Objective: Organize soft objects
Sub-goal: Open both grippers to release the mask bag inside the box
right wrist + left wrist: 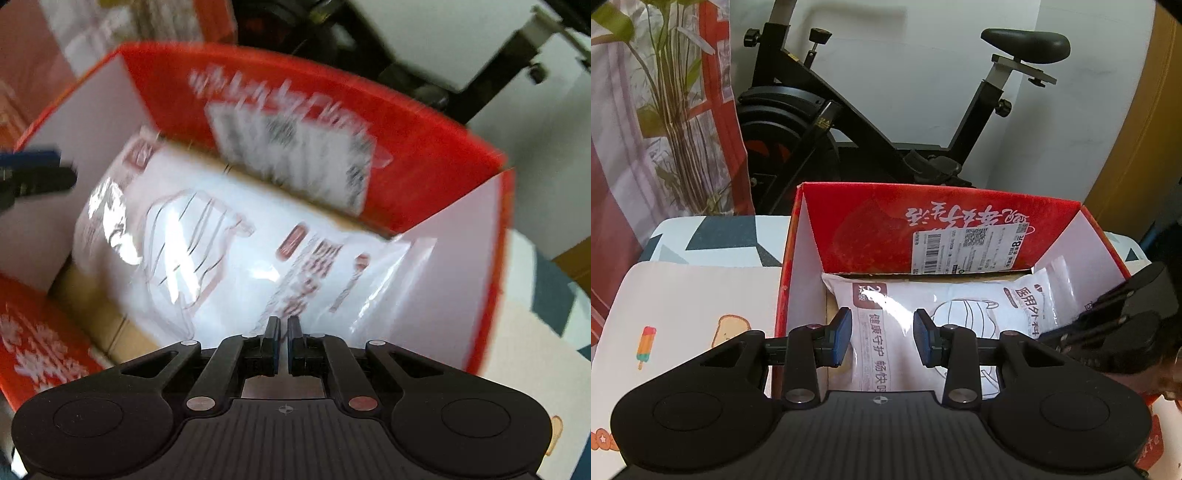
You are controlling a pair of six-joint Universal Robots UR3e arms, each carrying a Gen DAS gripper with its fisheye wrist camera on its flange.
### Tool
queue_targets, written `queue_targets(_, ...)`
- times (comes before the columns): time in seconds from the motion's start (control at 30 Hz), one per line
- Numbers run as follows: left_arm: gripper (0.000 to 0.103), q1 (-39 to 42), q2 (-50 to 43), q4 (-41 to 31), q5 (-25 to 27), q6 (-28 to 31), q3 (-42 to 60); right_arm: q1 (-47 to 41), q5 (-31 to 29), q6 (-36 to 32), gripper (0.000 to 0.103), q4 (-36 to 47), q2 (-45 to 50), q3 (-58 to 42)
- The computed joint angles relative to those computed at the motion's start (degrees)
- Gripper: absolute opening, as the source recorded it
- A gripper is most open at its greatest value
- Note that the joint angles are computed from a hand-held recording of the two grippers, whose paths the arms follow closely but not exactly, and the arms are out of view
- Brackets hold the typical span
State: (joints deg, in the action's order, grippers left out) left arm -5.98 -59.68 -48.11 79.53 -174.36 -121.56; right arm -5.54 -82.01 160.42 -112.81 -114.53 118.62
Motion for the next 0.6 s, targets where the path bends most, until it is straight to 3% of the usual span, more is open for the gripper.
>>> queue_targets(0.17,0.039,-0.9,0.1,0.2,1.0,-0.1,-0.1,1.0,-0.2,0.2,0.005,0.8,1.0,-0.5)
queue_targets(0.27,0.039,-1.2,1.1,-0.1,1.5,0.4,-0.3,0.9,-0.7,1.4,0.010,0.0,-1.0,0.2)
queue_targets(0.47,0.039,-3.0,4.1,-1.2,3.8,0.3,-0.1,-3.3,2.3,1.9,0.027,4.7,-10.5,0.1)
queue_targets(0.6,0.040,-5.7,6.5,-2.0,6.5,-0.1,0.0,-5.5,3.8,1.9,0.048,10.0,-16.5,-1.6)
